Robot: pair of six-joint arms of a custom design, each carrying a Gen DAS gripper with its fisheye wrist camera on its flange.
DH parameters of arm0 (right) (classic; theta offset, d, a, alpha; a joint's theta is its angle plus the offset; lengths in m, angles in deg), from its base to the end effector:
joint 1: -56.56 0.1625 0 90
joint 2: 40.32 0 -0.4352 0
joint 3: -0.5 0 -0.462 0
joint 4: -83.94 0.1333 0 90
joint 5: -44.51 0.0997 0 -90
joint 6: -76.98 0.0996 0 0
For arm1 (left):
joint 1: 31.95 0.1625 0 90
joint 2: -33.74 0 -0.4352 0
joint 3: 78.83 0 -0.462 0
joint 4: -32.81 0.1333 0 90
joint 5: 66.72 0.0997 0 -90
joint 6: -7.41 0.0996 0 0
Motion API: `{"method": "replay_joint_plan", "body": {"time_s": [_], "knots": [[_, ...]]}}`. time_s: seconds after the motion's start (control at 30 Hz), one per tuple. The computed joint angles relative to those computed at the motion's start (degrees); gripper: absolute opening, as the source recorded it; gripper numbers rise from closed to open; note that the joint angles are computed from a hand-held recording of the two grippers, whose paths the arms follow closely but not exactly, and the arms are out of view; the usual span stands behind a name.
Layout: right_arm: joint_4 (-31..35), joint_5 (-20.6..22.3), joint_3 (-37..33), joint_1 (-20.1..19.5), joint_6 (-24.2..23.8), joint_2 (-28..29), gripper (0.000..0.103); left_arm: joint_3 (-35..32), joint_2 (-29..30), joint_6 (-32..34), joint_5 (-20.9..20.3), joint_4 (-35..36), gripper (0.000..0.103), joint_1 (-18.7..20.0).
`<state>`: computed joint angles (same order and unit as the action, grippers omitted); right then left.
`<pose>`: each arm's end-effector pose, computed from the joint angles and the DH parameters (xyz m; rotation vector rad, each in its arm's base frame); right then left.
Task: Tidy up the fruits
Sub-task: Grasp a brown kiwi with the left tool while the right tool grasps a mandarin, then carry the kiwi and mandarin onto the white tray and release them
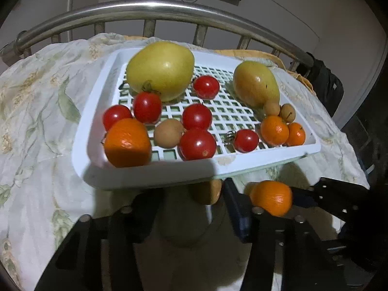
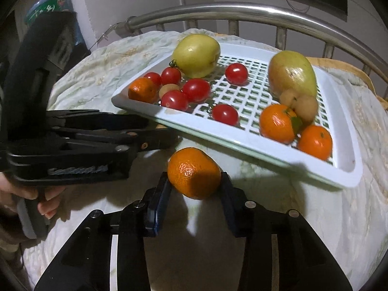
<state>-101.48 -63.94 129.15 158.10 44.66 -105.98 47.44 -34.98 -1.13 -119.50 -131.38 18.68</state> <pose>0.2045 -0.4930 0.1211 0.8729 -2.5030 0.6798 -0.1828 -0.5279 0.1307 0.5624 2.5170 -0.6965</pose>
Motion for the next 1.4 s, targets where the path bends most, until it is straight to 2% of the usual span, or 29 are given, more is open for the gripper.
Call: {"method": "replay_joint_plan", "body": {"time_s": [0.03, 0.07, 0.13, 0.23, 0.4, 0.7, 0.93, 1.13, 1.4], "knots": [[0.1, 0.3, 0.5, -0.2, 0.6, -0.6, 0.038, 0.1, 0.2, 0.4, -0.2, -0.5, 0.043, 0.0], [0.0, 0.3, 0.8, -0.3, 1.1, -0.9, 0.038, 0.0, 0.3, 0.5, -0.8, -0.4, 0.033, -0.1], [-0.2, 0.5, 1.6, -0.6, 1.8, -1.7, 0.038, 0.0, 0.2, 0.9, -2.1, -0.1, 0.027, -0.1], [-0.5, 1.4, 2.9, -1.2, 3.0, -3.1, 0.038, 0.9, 0.1, 2.2, -0.6, -0.6, 0.026, -1.0], [-1.4, 2.6, 4.7, -2.0, 4.2, -4.9, 0.038, 2.9, -2.8, 1.0, -2.5, -0.1, 0.026, -1.6], [-2.0, 5.6, 7.4, -3.2, 6.2, -9.2, 0.038, 7.9, -8.5, 1.2, -1.7, -2.3, 0.026, -5.5], [-4.0, 5.8, 8.4, -3.9, 7.2, -13.3, 0.038, 8.4, -10.8, 3.1, 1.1, -5.0, 0.026, -7.6], [-5.3, 4.4, 6.8, -4.2, 7.6, -14.9, 0.038, 5.6, -9.8, 4.8, 2.3, -7.3, 0.026, -6.7], [-4.1, 1.3, 0.3, -4.6, 10.1, -11.1, 0.038, -0.2, -5.2, 5.1, 2.0, -7.1, 0.026, -3.2]]}}
